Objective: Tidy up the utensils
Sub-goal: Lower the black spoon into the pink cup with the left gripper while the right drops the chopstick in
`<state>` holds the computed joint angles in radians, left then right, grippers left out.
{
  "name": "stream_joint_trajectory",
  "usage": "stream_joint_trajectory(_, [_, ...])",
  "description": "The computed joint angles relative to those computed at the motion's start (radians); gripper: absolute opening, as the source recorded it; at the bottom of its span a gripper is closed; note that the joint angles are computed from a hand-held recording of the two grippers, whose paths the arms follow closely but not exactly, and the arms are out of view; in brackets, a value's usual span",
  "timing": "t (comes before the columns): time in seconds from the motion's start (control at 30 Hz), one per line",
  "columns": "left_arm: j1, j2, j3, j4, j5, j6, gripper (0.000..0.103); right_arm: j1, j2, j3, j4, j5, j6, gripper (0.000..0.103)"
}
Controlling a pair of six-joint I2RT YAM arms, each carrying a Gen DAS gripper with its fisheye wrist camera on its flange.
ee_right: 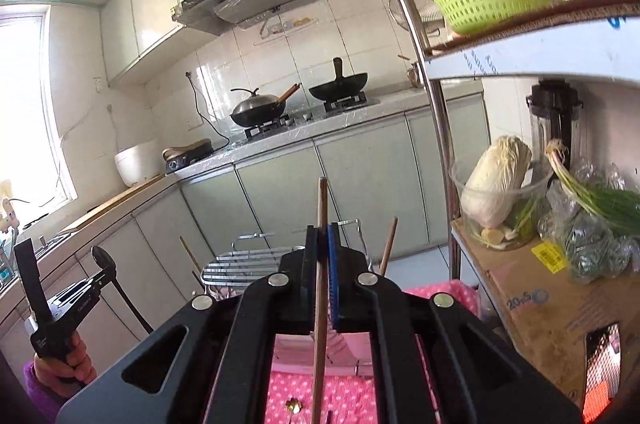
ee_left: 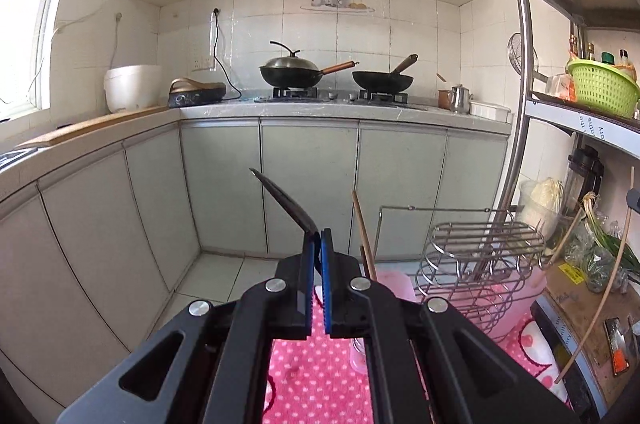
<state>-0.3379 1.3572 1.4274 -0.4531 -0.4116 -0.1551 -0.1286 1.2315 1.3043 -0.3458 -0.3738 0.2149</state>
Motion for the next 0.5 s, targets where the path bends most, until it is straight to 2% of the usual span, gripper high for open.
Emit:
stream_joint_trajectory(0.17, [0.008,0.096,0.128,0.025,-0.037,0.061,0.003,0.002,0.076,0.130,0.041,0.041,0.009,0.005])
stream_joint_trajectory(0.3, [0.031,0.168,0.223,0.033,-0.021,0.066,0.003,0.019,0.151,0.210,0.094,0.117,-0.003,0.005])
stream_joint_trajectory(0.5, [0.048,0.274,0.313,0.065,-0.020,0.101,0.003,0.045,0.282,0.302,0.152,0.169,-0.005,0.005])
